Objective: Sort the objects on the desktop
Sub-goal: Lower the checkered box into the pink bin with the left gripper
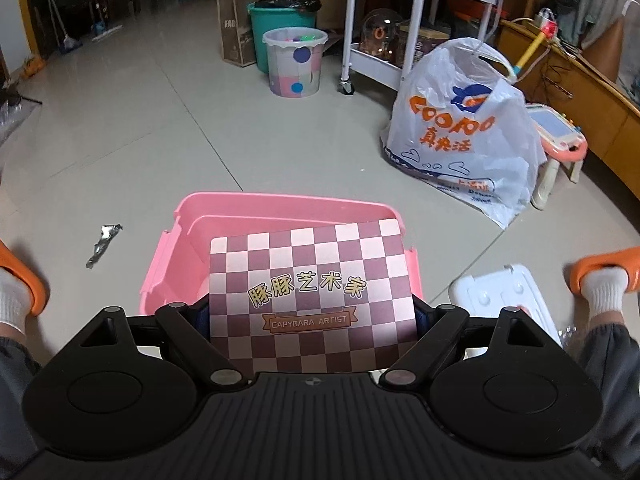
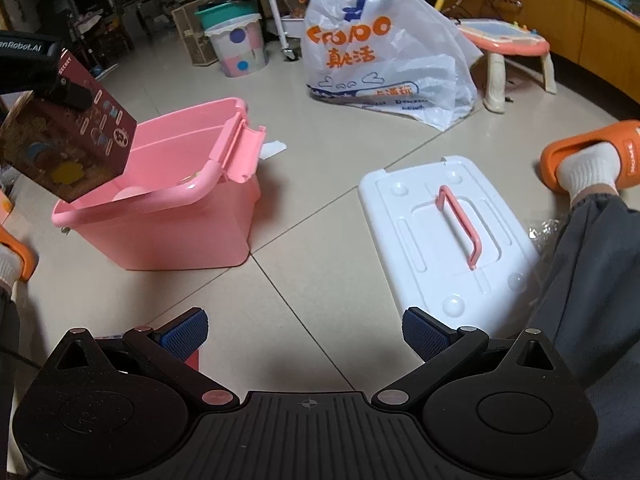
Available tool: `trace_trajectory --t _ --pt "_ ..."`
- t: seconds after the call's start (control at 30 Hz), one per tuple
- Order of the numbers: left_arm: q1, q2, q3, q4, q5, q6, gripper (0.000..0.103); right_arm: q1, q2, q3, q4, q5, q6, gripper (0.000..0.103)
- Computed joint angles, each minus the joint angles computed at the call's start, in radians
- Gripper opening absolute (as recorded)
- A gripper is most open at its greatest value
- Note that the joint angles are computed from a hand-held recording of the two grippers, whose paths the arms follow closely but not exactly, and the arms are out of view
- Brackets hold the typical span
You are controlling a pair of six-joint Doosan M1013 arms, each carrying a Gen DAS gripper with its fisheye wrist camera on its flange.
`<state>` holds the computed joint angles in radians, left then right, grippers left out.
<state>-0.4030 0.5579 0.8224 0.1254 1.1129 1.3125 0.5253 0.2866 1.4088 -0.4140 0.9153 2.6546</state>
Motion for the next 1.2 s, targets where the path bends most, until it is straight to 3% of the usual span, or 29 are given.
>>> trace_trajectory --t 0.5,0.67,0.9,1.07,1.13,1.2 --pt "0.002 0.151 -0.149 0.003 0.069 0.046 0.086 -0.027 0.016 -0.005 0.050 0.026 0.057 0.103" --pt "0.005 0.171 -0.151 0.012 0.036 0.036 0.086 -0.030 0.019 -0.005 0.062 0.022 0.049 0.103" --pt "0.014 0.184 -0.134 0.014 -0.085 0.053 0.086 -0.036 0.024 -0.007 0.087 0.024 0.042 0.103" --pt "0.017 0.185 -0.106 0.011 -0.083 0.047 0.087 -0.039 0.026 -0.009 0.100 0.030 0.044 0.103" --pt "0.013 0.162 -0.059 0.024 -0.128 0.083 0.087 -0.041 0.027 -0.009 0.106 0.030 0.044 0.103" --pt "0.010 0.159 -0.057 0.026 -0.111 0.101 0.087 -0.041 0.029 -0.010 0.110 0.031 0.043 0.103"
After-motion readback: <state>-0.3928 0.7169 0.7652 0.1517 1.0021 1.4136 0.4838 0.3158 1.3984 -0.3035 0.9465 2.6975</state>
